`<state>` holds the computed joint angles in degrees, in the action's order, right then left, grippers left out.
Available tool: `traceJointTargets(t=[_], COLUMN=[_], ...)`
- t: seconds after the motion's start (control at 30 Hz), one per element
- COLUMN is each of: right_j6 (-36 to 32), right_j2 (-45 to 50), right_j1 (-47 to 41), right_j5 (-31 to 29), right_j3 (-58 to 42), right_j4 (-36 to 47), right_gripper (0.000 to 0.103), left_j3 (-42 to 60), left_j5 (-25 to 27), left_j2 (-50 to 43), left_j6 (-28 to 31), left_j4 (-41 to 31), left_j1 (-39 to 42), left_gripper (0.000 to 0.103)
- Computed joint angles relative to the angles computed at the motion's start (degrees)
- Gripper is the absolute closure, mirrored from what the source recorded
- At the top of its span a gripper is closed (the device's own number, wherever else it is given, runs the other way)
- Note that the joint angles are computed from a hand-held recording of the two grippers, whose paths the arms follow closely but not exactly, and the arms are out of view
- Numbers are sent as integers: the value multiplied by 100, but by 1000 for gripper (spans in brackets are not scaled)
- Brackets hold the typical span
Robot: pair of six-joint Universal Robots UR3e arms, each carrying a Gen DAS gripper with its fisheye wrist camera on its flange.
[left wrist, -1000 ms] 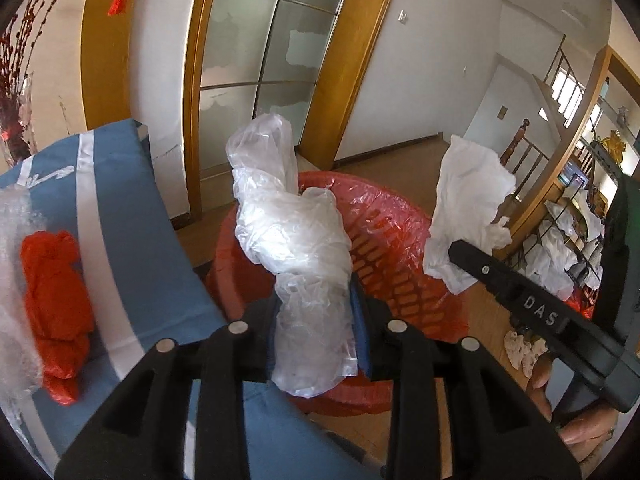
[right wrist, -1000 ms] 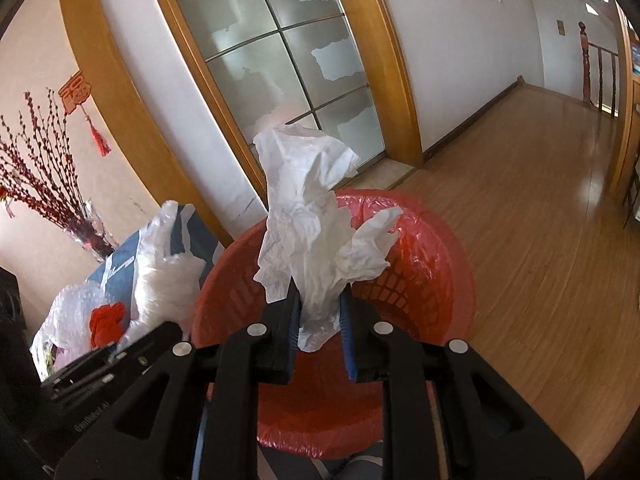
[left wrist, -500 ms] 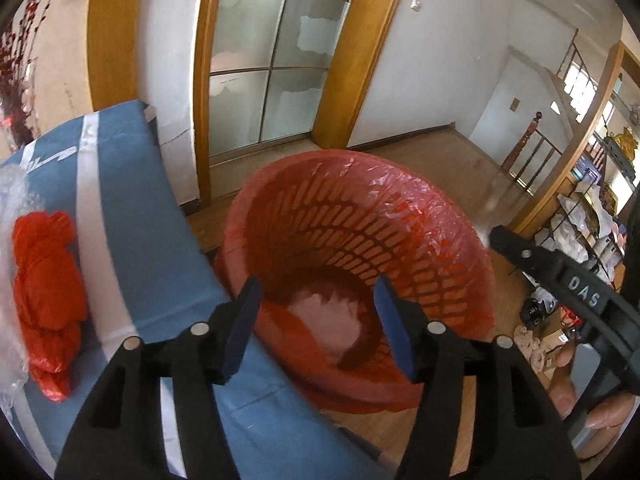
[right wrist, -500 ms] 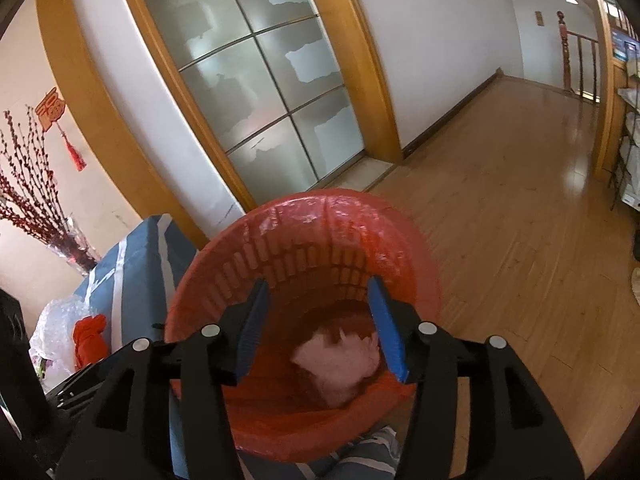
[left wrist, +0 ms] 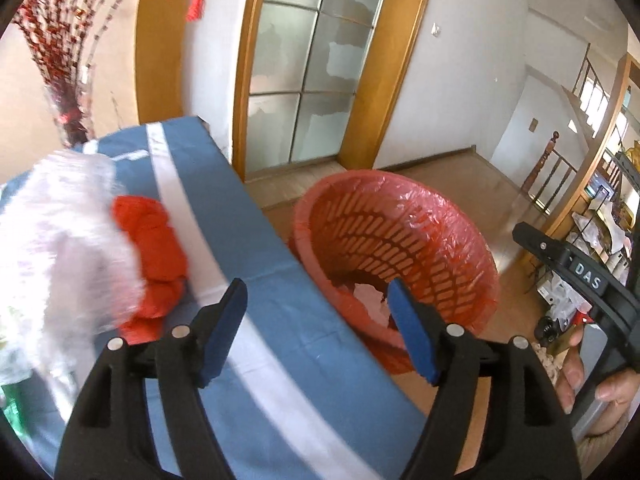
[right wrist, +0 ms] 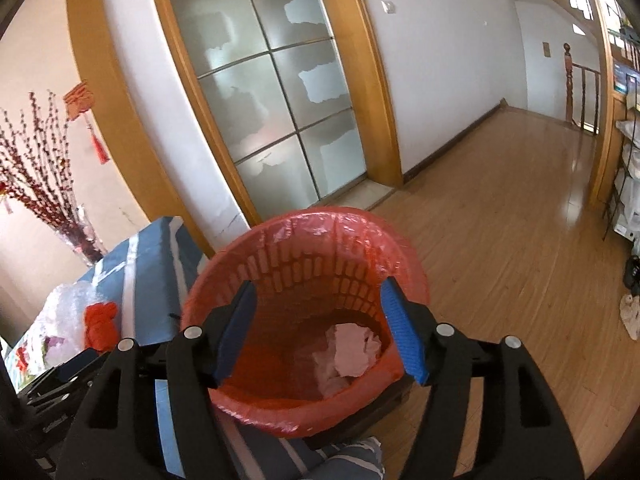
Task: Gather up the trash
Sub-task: 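Return the left tool to the pile while the right tool grasps the bubble wrap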
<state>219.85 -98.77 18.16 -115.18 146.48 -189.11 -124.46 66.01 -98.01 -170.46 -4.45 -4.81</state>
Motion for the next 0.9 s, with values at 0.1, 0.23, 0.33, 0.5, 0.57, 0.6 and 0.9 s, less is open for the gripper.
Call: traceJointTargets(t=[0.1,0.23,0.33,0.5,0.57,0.6,0.9], right_j6=[75,84,-4,-307,-443,-474,-640], right_j2=[94,430,896,1953,2497,2667,4600], right_j1=[321,851,1253,1787,1944,1990,2103], right_j5=[-155,-228,-197,142,371,440,1060], right_j3=[-279,-914,-1623,-3178,-3994,-4272,-7767], right_j4=[149,406,595,990,1266,1375,3177], right_gripper=[38,38,38,38,38,38,38], left_j3=[-628,-1478,-1966,-2113,-1909,-1821,-1578], left_j5=[-190,-754,-1276,-2323,-2666,-2767,-2614], left_j2=[747,2092,3283,5532,6057,6088,4740], left_j6=[243,781,1382,3110,3915,4196,4581], left_j4=[33,-530,-1462,-4580,-5955,-6307,-5821], left_j1=[454,1527,2578,4952,5871,6221,7571], left_gripper=[28,27,27,27,27,27,27])
